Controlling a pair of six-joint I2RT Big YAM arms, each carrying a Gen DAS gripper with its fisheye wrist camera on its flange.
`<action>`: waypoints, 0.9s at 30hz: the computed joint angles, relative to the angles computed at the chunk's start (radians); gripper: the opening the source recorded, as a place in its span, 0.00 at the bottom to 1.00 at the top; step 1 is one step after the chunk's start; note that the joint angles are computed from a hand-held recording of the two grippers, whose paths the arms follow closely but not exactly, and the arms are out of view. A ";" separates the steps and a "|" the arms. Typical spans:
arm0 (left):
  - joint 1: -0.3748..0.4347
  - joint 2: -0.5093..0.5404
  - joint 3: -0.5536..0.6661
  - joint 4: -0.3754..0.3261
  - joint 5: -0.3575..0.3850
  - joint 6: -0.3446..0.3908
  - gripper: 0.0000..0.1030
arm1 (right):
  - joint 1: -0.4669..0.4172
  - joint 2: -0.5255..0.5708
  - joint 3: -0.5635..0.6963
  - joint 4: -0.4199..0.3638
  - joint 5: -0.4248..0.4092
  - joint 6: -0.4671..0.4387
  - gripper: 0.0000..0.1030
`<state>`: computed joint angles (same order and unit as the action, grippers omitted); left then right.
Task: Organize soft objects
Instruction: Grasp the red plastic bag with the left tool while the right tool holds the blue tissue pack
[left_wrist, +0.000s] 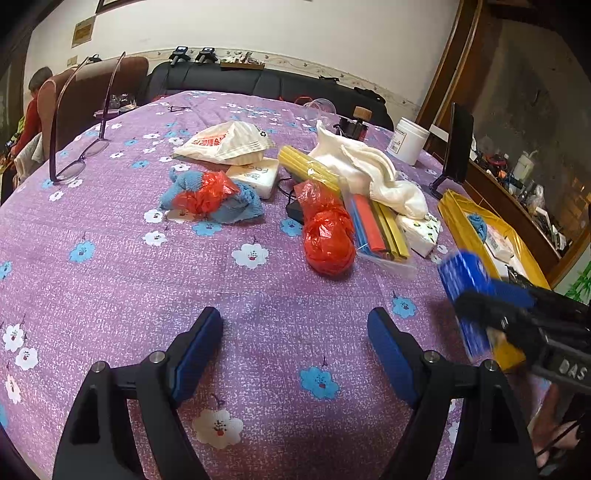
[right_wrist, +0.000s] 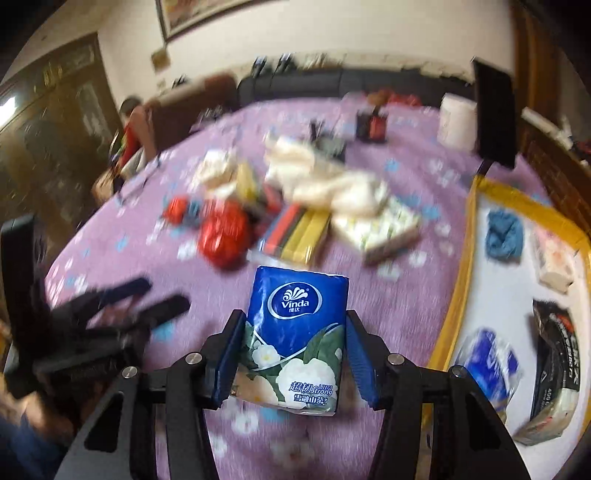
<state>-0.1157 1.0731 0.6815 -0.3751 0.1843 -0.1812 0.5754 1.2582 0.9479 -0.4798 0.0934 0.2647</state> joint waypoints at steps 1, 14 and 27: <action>-0.001 -0.004 -0.002 0.001 -0.010 -0.004 0.79 | 0.009 0.019 0.010 0.011 0.022 0.003 0.56; -0.016 0.134 0.212 -0.134 -0.042 0.004 0.62 | -0.015 0.072 -0.003 0.048 -0.006 0.024 0.56; -0.038 0.222 0.258 -0.143 -0.011 0.002 0.27 | -0.014 0.063 -0.014 0.064 -0.011 0.033 0.56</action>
